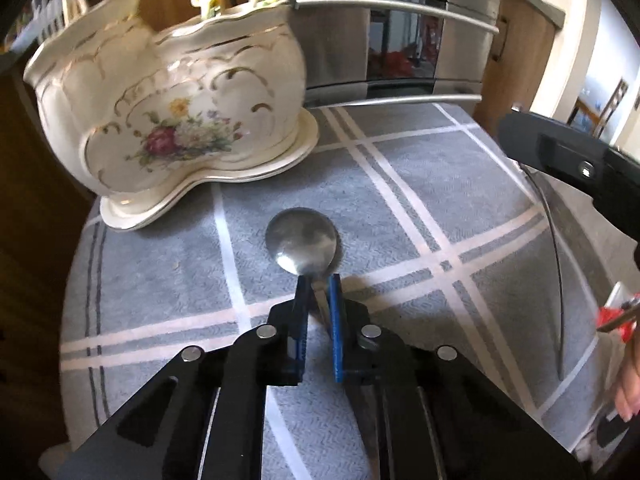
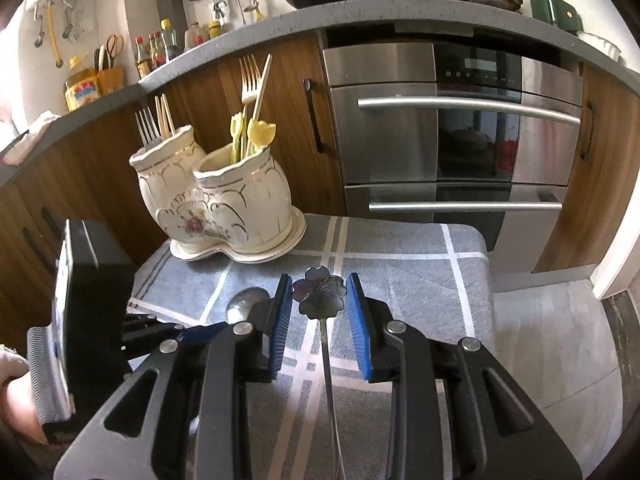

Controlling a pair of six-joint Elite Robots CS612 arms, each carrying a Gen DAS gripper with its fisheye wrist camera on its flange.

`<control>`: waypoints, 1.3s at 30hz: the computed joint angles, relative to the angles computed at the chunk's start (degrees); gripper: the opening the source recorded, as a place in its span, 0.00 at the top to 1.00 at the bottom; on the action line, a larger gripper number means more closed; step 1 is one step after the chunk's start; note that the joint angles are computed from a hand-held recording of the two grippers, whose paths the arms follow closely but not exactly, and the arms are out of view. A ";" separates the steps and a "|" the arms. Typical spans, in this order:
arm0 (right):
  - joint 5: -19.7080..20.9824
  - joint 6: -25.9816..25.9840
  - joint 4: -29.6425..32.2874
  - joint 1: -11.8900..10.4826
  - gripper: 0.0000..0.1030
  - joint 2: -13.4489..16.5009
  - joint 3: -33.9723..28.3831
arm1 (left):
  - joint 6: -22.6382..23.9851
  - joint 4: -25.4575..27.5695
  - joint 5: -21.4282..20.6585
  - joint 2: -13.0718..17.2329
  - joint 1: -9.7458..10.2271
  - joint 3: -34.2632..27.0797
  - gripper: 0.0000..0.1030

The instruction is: Organize utensils

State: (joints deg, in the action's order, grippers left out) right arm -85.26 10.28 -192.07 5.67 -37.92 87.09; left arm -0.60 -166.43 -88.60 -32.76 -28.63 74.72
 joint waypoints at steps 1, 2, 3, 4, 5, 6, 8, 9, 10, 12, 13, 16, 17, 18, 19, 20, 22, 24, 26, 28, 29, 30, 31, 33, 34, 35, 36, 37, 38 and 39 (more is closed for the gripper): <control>0.10 0.11 -0.46 -0.04 0.73 -0.04 0.11 | -0.22 0.23 -0.96 0.02 0.31 -0.15 0.94; 0.16 0.20 -0.72 -0.05 0.73 -0.06 0.15 | -0.38 0.30 -1.92 -0.05 0.62 -0.05 0.95; 0.26 0.32 -0.97 -0.07 0.73 -0.08 0.20 | -0.56 0.47 -3.30 -0.07 0.99 -0.11 0.95; 0.36 0.43 -1.22 -0.09 0.73 -0.09 0.23 | -0.73 0.52 -5.00 -0.09 1.36 -0.11 0.95; 0.34 0.51 -1.40 -0.08 0.73 -0.10 0.26 | -1.14 0.66 -7.89 -0.09 1.97 -0.07 0.95; 0.34 0.56 -1.54 -0.09 0.73 -0.11 0.29 | -1.43 1.01 -10.50 -0.06 2.49 -0.17 0.95; 0.25 0.57 -1.71 -0.02 0.73 -0.12 0.31 | -0.64 0.05 -11.12 -0.16 2.70 0.43 0.95; 0.14 0.52 -1.67 0.02 0.73 -0.10 0.27 | -0.41 -0.79 -12.69 -0.22 3.00 0.82 0.95; 0.09 0.51 -1.55 0.07 0.73 -0.08 0.21 | -0.27 -1.16 -13.60 -0.29 3.18 1.09 0.95; -0.03 0.53 -1.36 0.16 0.73 -0.05 0.14 | -0.28 -1.86 -14.99 -0.36 3.27 1.50 0.95; -0.10 0.52 -1.29 0.20 0.73 -0.03 0.10 | -0.30 -2.47 -15.88 -0.42 3.45 1.75 0.95; -0.41 0.47 -1.46 0.34 0.73 0.03 0.10 | -0.28 -3.50 -17.65 -0.66 3.83 2.25 0.95; -0.34 0.52 -1.51 0.33 0.73 0.03 0.10 | -0.23 -3.94 -18.35 -0.82 4.00 2.46 0.95; -0.44 0.59 -1.62 0.36 0.73 0.04 0.08 | -0.16 -4.41 -18.73 -0.96 4.12 2.67 0.95; -0.51 0.64 -1.89 0.39 0.73 0.04 0.10 | -0.06 -5.32 -19.22 -1.16 4.26 2.96 0.95; -0.49 0.66 -2.06 0.37 0.73 0.02 0.11 | 0.02 -5.79 -19.73 -1.25 4.40 3.04 0.95; -0.64 0.86 -2.55 0.38 0.73 -0.05 0.18 | 0.29 -6.97 -20.60 -1.48 4.67 3.30 0.95; -0.70 0.98 -3.14 0.41 0.73 -0.17 0.28 | 0.71 -8.03 -21.96 -1.87 5.14 3.71 0.95; -0.87 0.85 -3.48 0.47 0.73 -0.26 0.31 | 1.22 -8.72 -22.33 -2.07 5.26 3.92 0.95; -1.08 0.92 -3.49 0.58 0.73 -0.28 0.24 | 2.29 -8.87 -23.25 -2.37 5.42 4.24 0.95; -1.14 0.89 -3.42 0.62 0.73 -0.28 0.19 | 2.79 -8.99 -23.23 -2.47 5.45 4.48 0.95; -1.28 0.82 -3.33 0.67 0.73 -0.27 0.15 | 2.91 -8.85 -23.60 -2.34 5.47 4.27 0.95; -1.29 0.72 -3.16 0.70 0.73 -0.27 0.08 | 3.07 -8.29 -24.59 -2.30 5.64 4.17 0.95; -1.29 0.48 -2.88 0.74 0.73 -0.30 0.05 | 0.94 -6.11 -28.59 -1.86 6.74 3.16 0.95; -1.33 0.30 -2.89 0.77 0.73 -0.32 0.07 | -0.29 -5.21 -30.31 -1.59 7.35 2.69 0.95; -1.34 0.20 -2.93 0.79 0.73 -0.34 0.12 | -1.15 -4.76 -31.31 -1.45 7.86 2.57 0.95; -1.33 0.12 -2.86 0.80 0.73 -0.36 0.12 | -2.51 -3.84 -32.26 -1.01 8.40 1.94 0.95; -1.34 0.11 -2.80 0.83 0.73 -0.35 0.09 | -3.32 -3.37 -32.67 -0.72 8.65 1.56 0.95; -1.30 0.03 -2.65 0.85 0.73 -0.33 0.03 | -4.37 -3.05 -33.15 -0.41 8.98 1.27 0.95; -1.32 -0.03 -2.55 0.89 0.73 -0.31 -0.01 | -5.48 -2.60 -34.41 0.06 9.40 0.81 0.95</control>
State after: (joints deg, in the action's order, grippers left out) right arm -86.58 10.24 -194.62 6.57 -38.23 87.08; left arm -6.08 -169.03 -123.01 -32.71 -19.23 75.53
